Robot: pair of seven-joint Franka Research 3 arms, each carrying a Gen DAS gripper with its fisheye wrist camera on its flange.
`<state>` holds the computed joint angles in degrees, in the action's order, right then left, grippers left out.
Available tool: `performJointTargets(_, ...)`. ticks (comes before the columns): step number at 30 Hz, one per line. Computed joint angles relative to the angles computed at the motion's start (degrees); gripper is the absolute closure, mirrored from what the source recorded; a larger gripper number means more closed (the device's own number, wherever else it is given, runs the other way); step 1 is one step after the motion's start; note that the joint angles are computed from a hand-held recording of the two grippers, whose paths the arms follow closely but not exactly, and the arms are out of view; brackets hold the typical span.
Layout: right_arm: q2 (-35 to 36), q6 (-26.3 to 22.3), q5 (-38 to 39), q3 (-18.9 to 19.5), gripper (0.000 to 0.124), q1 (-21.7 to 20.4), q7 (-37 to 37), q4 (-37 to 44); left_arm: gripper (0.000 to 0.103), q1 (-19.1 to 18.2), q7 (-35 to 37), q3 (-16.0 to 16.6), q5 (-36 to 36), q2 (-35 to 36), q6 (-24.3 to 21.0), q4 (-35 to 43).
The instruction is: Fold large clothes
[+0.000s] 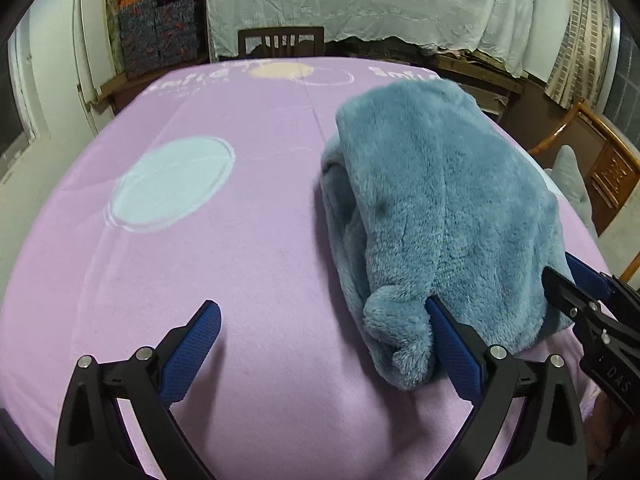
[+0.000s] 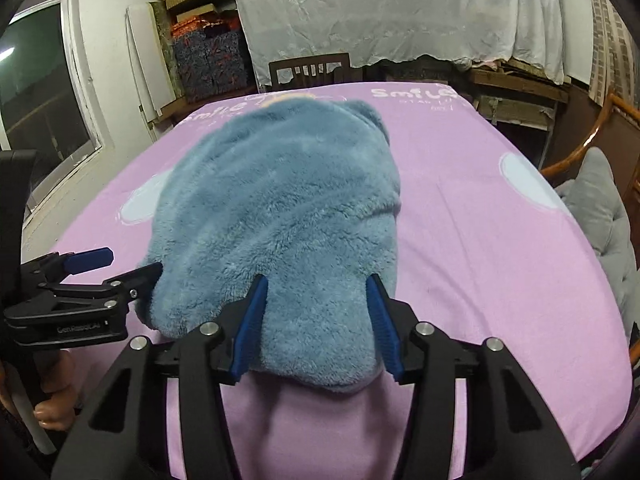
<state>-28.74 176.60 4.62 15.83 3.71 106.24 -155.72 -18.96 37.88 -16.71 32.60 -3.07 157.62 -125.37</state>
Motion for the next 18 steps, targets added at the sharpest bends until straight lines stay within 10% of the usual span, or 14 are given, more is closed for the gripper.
performJointTargets(8,-4.5,-1.1,4.8,-5.8,0.066,5.7,-0.7,-2.0,0.003,0.9,0.5,0.2,-2.7,-4.9,1.3,-2.9)
performJointTargets(18,-23.3,-10.5,0.2,5.7,0.029,-1.5,8.2,-4.2,0.003,3.0,-8.8,-7.1,9.3,-17.7,-5.2,-6.0)
